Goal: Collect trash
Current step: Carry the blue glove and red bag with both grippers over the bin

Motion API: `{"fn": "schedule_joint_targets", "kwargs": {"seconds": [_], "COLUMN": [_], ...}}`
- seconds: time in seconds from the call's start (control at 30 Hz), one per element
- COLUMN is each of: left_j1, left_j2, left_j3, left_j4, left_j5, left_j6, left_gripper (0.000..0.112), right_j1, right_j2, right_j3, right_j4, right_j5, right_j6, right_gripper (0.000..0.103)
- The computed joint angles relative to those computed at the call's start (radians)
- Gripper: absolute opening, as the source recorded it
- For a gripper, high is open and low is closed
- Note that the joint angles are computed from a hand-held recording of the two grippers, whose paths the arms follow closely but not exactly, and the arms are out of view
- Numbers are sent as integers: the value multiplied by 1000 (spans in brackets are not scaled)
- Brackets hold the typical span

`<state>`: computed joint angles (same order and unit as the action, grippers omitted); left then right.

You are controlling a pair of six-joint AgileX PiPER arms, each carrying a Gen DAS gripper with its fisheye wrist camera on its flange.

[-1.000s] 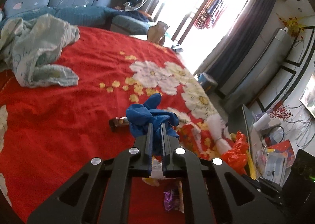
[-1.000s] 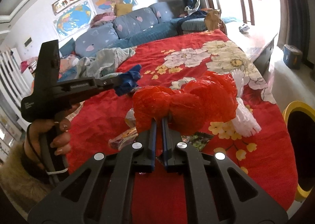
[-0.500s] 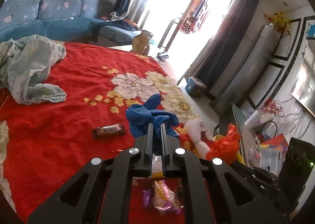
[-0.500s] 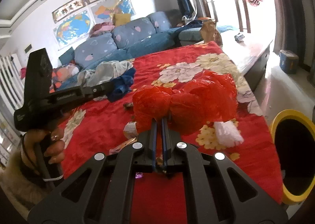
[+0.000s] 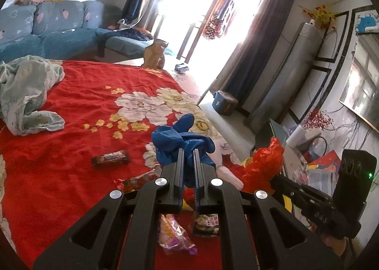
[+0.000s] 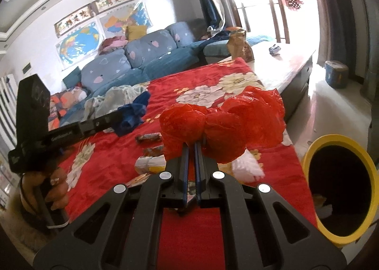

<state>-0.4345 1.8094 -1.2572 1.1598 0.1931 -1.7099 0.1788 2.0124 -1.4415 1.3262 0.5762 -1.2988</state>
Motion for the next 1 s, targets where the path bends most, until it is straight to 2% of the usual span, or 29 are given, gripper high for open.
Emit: {"fn": "schedule_joint_targets", "kwargs": {"seconds": [1.0], "left_j1": [-126], "left_j2": [130], "left_j3": [-224], "left_j4": [-392], "left_j5": [58], "left_j6": [489], "left_gripper": [7], "right_j1": [-162], "right_j2": [7], "right_j3": [-15], "right_j4": [72], "right_j5": [-5], "right_j6": [16], "right_gripper": [2]}}
